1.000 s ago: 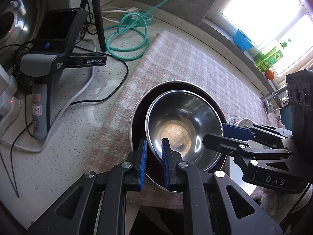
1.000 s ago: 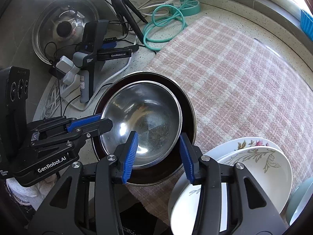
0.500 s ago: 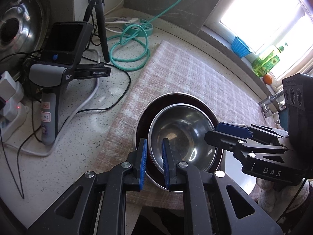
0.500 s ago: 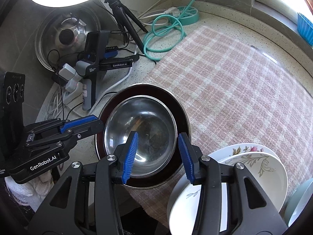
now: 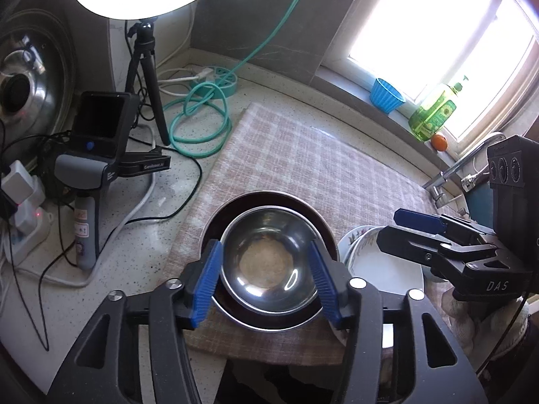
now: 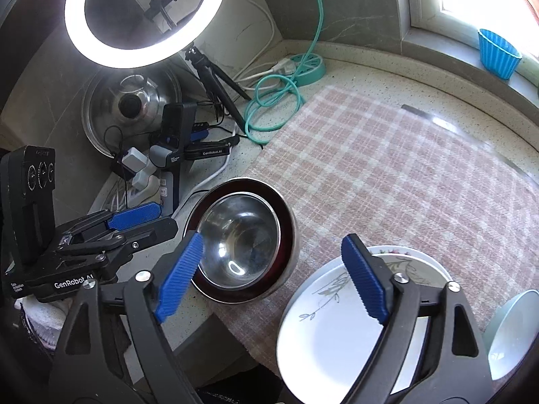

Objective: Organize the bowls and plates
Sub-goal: 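Open the right gripper and release the red bowl in the steel bowl, then move the right gripper toward the blue-rimmed white bowl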

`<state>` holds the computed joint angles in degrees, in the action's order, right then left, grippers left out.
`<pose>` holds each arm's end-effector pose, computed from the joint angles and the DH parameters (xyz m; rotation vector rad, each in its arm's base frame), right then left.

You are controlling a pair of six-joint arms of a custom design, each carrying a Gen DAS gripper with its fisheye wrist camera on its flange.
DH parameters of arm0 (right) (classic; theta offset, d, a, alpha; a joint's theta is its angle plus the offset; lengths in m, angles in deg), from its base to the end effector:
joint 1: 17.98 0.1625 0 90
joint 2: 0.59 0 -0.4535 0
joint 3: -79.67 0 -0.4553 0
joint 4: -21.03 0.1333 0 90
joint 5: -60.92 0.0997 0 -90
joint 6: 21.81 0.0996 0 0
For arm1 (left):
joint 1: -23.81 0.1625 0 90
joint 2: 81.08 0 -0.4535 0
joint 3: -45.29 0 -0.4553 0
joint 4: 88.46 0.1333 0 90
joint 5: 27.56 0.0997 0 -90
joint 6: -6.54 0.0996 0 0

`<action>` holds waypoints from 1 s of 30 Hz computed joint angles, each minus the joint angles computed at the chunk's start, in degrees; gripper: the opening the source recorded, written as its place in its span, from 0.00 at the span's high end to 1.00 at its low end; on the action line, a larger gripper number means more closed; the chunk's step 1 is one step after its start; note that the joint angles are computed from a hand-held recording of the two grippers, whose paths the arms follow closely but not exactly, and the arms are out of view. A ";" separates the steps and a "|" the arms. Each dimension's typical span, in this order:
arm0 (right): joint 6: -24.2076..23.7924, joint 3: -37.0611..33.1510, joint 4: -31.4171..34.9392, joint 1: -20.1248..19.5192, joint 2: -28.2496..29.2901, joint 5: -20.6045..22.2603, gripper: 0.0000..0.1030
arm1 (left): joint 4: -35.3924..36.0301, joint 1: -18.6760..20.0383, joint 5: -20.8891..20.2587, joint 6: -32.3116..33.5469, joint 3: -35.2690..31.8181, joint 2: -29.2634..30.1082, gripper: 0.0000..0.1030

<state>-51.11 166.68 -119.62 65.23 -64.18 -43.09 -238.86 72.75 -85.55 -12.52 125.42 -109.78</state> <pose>0.0195 -0.7600 0.3474 0.4512 -2.6819 0.5225 -0.3808 -0.7204 -0.0436 0.4519 2.6407 -0.5667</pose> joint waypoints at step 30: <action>4.78 5.52 -7.59 -12.98 -17.36 -1.97 0.13 | 2.94 -5.52 -10.40 6.72 -15.44 14.20 0.43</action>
